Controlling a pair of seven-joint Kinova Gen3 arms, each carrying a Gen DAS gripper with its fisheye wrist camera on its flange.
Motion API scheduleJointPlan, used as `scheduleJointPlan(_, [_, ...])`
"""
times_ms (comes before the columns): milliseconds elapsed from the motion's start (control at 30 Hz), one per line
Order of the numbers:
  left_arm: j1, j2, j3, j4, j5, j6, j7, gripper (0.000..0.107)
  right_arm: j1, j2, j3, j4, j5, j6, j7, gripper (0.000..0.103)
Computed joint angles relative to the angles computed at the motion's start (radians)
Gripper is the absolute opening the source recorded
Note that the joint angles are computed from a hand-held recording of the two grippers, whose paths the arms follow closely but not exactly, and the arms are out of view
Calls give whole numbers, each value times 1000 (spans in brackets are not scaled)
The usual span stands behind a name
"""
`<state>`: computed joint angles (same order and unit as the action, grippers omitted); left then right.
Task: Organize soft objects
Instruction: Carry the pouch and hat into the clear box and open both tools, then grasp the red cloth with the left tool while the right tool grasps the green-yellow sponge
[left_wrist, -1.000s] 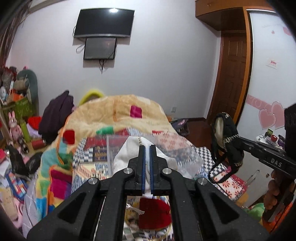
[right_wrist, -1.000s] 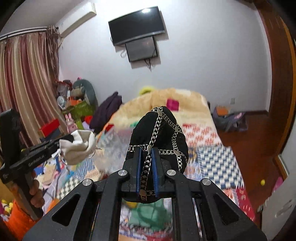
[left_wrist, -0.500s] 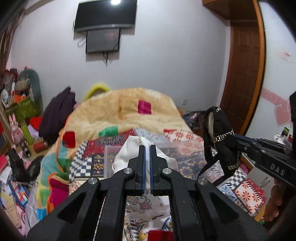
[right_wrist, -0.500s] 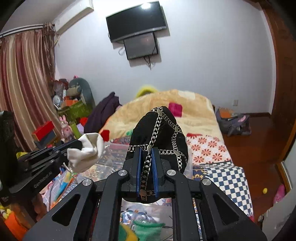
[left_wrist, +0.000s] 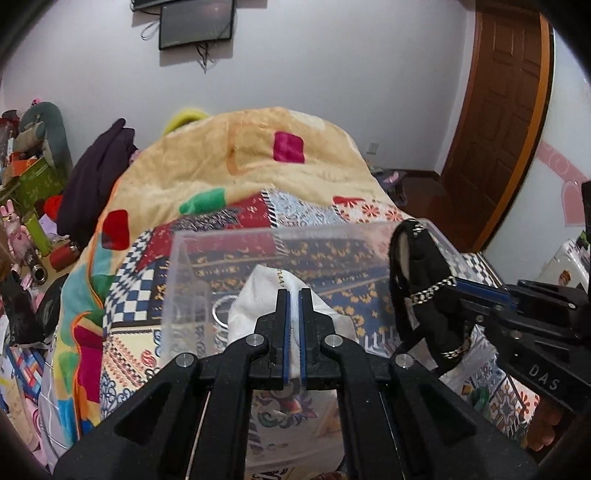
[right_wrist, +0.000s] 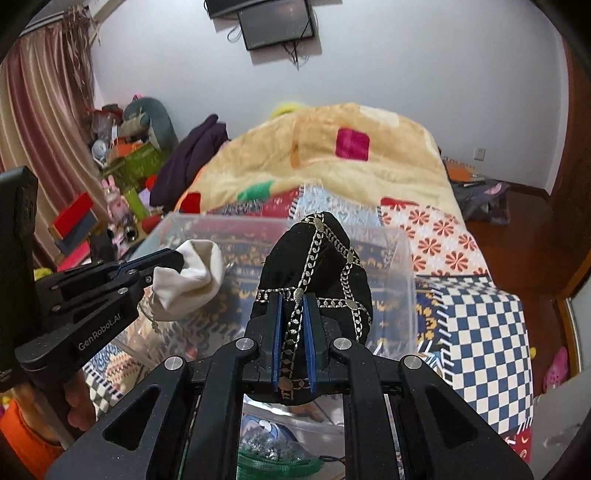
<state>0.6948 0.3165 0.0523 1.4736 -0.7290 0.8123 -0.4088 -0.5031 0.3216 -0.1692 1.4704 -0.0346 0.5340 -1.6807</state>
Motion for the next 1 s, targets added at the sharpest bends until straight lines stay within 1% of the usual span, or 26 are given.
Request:
scheduleJointPlan(67, [-9, 3, 10, -8, 24, 5, -23, 4, 15, 10, -12, -15, -15, 25, 25, 14])
scheduleJointPlan(100, [-16, 2, 15, -9, 42, 4, -37, 5, 10, 11, -8, -19, -11, 31, 22, 14])
scheduleJointPlan(167, [-27, -4, 20, -6, 72, -7, -55, 10, -9, 7, 5, -24, 8, 46, 7, 16])
scheduleJointPlan(200, [-27, -14, 20, 2, 79, -14, -56, 12, -2, 3, -3, -23, 1, 49, 19, 20])
scheduleJointPlan(233, [-24, -18, 20, 4, 80, -13, -57, 17, -1, -1, -3, -20, 1, 47, 21, 23])
scheduleJointPlan(267, [-18, -28, 18, 11, 74, -14, -51, 25, -7, -19, 1, -4, 9, 34, 15, 31])
scheduleJointPlan(300, [-7, -39, 16, 21, 59, -11, -36, 29, -11, -27, 5, 4, 16, 22, 11, 41])
scheduleJointPlan(333, [3, -50, 17, 29, 43, -7, -22, 38, -23, -45, 15, 23, 35, 0, -6, 46])
scheduleJointPlan(367, [17, -64, 17, 39, 16, 0, 0, 44, -42, -73, 29, 53, 65, -32, -35, 53])
scheduleJointPlan(400, [26, -76, 21, 49, -8, 4, 19, 46, -50, -93, 35, 74, 85, -53, -55, 57])
scheduleJointPlan(500, [46, -114, 45, 76, -80, 28, 74, 53, -56, -151, 37, 130, 130, -105, -102, 61])
scheduleJointPlan(567, [50, -136, 68, 91, -117, 45, 106, 62, -40, -182, 21, 163, 125, -134, -104, 64])
scheduleJointPlan(600, [56, -149, 80, 102, -140, 55, 128, 64, -36, -203, 16, 185, 128, -151, -110, 67])
scheduleJointPlan(667, [64, -171, 109, 123, -182, 75, 166, 67, -39, -230, 11, 214, 154, -173, -137, 70])
scheduleJointPlan(733, [64, -188, 138, 141, -203, 91, 191, 69, -40, -253, 4, 244, 180, -190, -169, 70])
scheduleJointPlan(833, [56, -207, 171, 169, -210, 95, 220, 72, -21, -278, -17, 281, 158, -199, -166, 70])
scheduleJointPlan(933, [46, -218, 197, 196, -194, 94, 227, 72, -28, -290, -32, 318, 198, -199, -215, 70])
scheduleJointPlan(1000, [43, -222, 208, 221, -191, 89, 242, 72, -24, -292, -42, 337, 183, -203, -201, 70])
